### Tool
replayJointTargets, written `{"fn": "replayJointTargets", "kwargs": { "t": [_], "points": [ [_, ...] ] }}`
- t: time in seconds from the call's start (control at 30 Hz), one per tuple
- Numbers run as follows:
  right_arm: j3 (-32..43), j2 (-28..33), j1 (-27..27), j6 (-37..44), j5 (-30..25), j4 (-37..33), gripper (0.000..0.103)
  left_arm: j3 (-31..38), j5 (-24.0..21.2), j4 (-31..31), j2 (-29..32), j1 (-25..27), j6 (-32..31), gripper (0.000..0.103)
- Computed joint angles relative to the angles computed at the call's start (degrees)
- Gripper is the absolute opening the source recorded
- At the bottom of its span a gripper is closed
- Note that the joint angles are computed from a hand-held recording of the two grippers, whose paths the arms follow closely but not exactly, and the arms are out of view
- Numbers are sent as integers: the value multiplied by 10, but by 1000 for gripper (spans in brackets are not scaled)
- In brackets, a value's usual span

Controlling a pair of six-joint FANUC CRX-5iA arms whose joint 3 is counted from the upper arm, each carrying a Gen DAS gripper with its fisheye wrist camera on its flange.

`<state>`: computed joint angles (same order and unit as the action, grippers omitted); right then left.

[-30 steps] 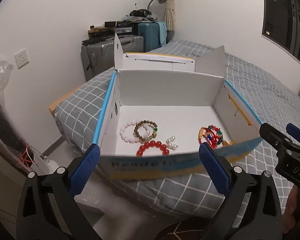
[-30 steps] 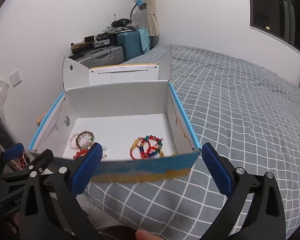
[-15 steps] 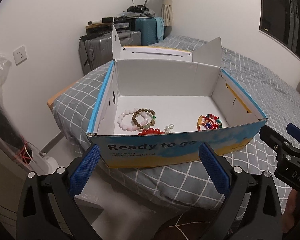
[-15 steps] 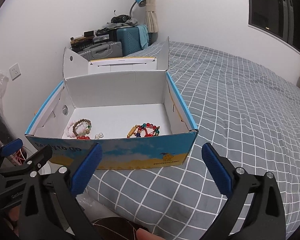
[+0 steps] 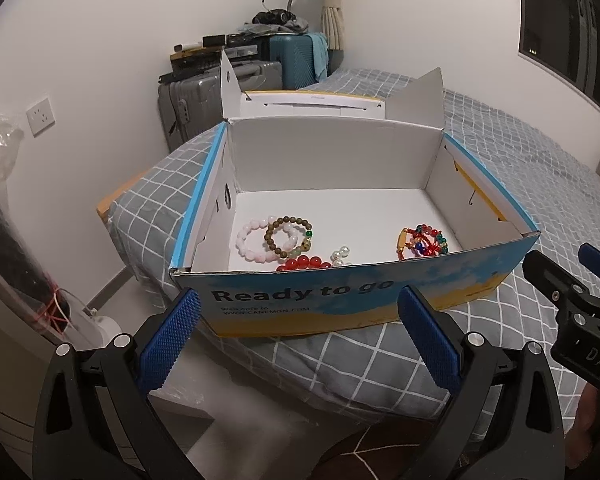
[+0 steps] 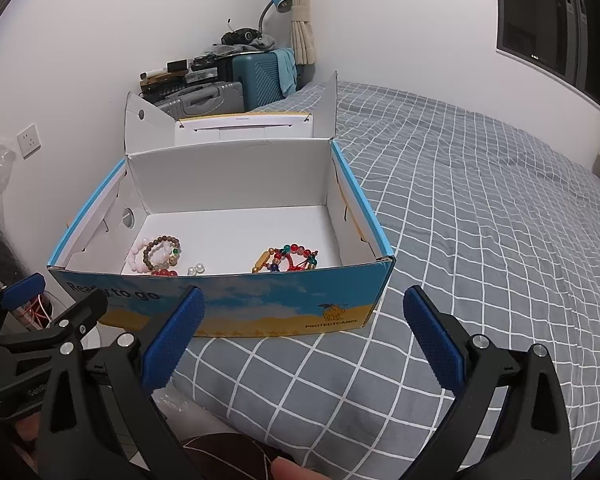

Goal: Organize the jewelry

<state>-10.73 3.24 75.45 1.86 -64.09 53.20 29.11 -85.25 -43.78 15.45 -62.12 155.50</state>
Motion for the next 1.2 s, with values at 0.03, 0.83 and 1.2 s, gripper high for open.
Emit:
{"fn": "replayJointTargets", "kwargs": {
  "t": [0.03,0.83,1.2],
  "points": [
    [-1,-1,0,0,0,0,95,0,1,5,0,3,-4,97],
    [-7,-3,1,-5,1,-1,95,8,3,-1,6,-2,-15,97],
    [-8,-4,1,-6,1,0,95,6,3,-1,4,-4,-4,97]
  ]
}}
